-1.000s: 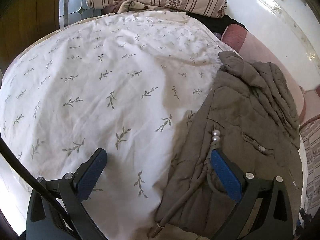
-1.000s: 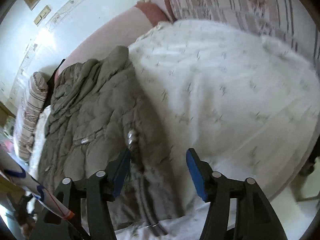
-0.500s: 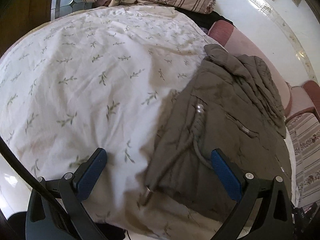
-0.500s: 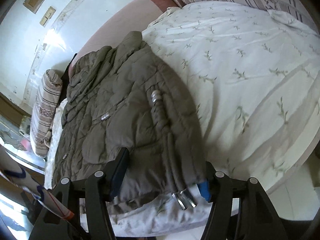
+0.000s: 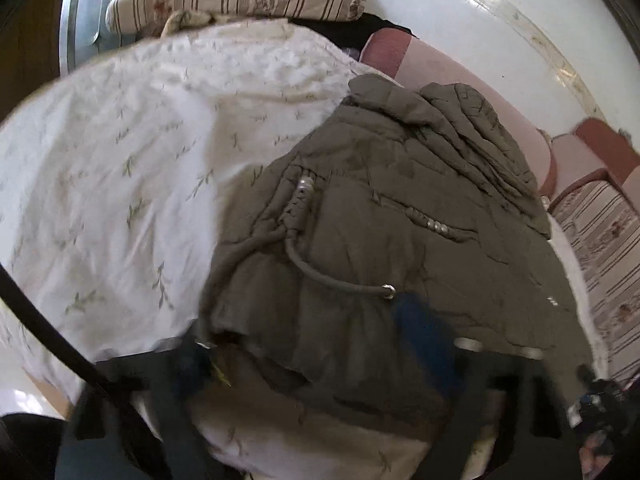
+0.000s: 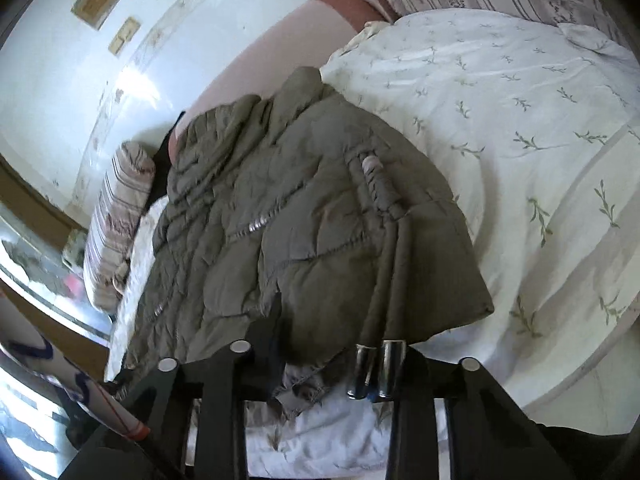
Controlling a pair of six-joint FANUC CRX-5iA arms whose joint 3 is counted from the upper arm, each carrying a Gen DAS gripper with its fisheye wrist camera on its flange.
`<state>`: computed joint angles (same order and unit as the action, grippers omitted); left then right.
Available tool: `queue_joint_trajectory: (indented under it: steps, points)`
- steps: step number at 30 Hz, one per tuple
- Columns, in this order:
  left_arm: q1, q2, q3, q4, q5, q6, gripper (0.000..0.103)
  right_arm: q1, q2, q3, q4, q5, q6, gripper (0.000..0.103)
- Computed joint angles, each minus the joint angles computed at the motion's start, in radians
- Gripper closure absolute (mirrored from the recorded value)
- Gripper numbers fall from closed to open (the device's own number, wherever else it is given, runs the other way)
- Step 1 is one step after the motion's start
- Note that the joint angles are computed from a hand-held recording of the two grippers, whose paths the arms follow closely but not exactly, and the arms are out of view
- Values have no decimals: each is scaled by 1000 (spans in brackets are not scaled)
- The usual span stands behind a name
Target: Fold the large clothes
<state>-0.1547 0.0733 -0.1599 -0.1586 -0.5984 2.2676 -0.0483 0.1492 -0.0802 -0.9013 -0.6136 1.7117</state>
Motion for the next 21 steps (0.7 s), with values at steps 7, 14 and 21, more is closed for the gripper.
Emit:
queue_joint_trajectory:
  steps: [7, 14, 21]
  points:
    - [-98, 82, 148, -229, -147, 130, 42, 44, 18, -6, 92, 28, -56, 70]
    - [-180, 132, 231, -402, -256, 206, 34, 66, 12, -20, 125, 63, -66, 66]
    - [-251, 161, 272, -545, -338, 288, 30, 213, -24, -119, 530, 209, -342, 67]
